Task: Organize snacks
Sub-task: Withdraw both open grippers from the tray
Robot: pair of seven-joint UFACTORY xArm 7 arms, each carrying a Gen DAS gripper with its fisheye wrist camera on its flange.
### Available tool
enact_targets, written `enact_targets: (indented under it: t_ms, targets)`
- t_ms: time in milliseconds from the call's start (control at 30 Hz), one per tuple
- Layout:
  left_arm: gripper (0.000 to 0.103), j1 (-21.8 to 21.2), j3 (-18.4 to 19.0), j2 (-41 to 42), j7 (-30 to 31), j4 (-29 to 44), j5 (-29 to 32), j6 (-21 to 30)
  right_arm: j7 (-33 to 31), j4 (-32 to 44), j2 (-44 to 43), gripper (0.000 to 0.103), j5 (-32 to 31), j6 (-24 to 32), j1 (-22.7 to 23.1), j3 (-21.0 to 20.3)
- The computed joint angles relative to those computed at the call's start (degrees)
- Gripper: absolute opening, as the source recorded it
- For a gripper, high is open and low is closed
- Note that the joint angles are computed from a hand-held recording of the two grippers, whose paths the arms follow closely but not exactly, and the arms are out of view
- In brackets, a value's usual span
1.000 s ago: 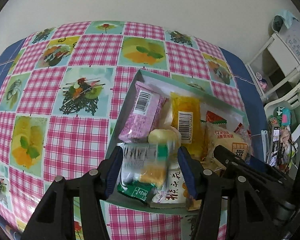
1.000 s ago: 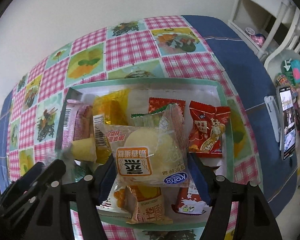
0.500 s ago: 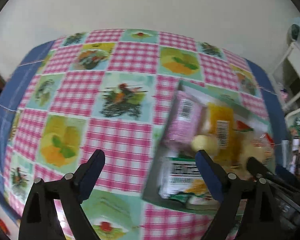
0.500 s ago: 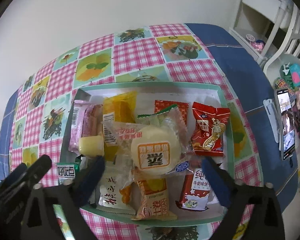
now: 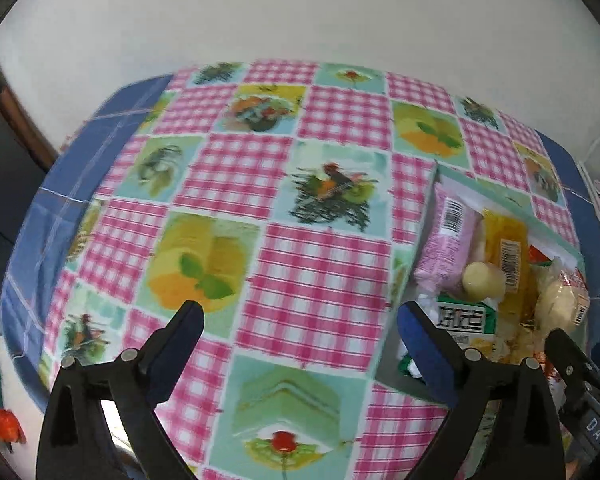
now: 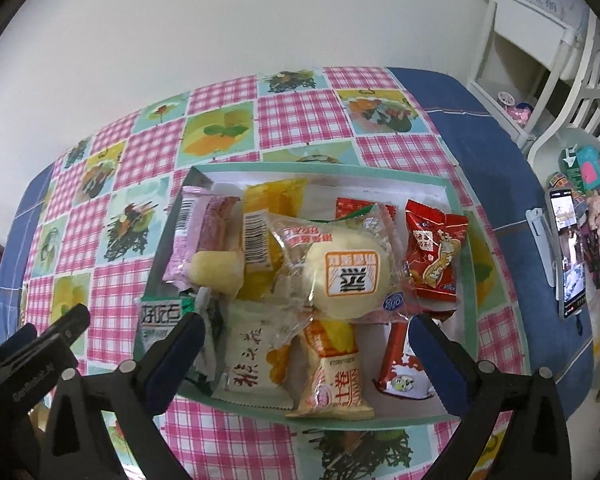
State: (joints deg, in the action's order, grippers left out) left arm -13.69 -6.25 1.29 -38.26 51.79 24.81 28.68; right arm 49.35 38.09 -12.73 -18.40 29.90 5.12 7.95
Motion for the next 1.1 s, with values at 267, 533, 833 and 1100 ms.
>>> enact_targets:
  t_ms: [267,533,833,1100]
  targets:
    - [0.097,0.45,-1.03,-4.63,-4.05,-3.37,7.97,3.87,1.54,-2.25,-3.04,0.103,-0.46,0.61,0.91,1.66]
    - [0.097,1.61,-3.15,-8.88,-5.05,-7.59,11.66,5.22,1.75,-3.47,-3.69,0.103,0.38,1.18,2.94,2.98]
    - [0.097,3.18,-3.29,-11.67,-3.44,-10.82,9.51,5.24,2.57,-3.66,-4.09,0.103,-0.47,3.58,4.94,4.41]
    - [0.097,4.87,-3.38,-13.54,-2.15,-12.38,7.29,3.04,3.32,-4.32,-5.51,0.103,-0.87,3.23,5.22,4.49]
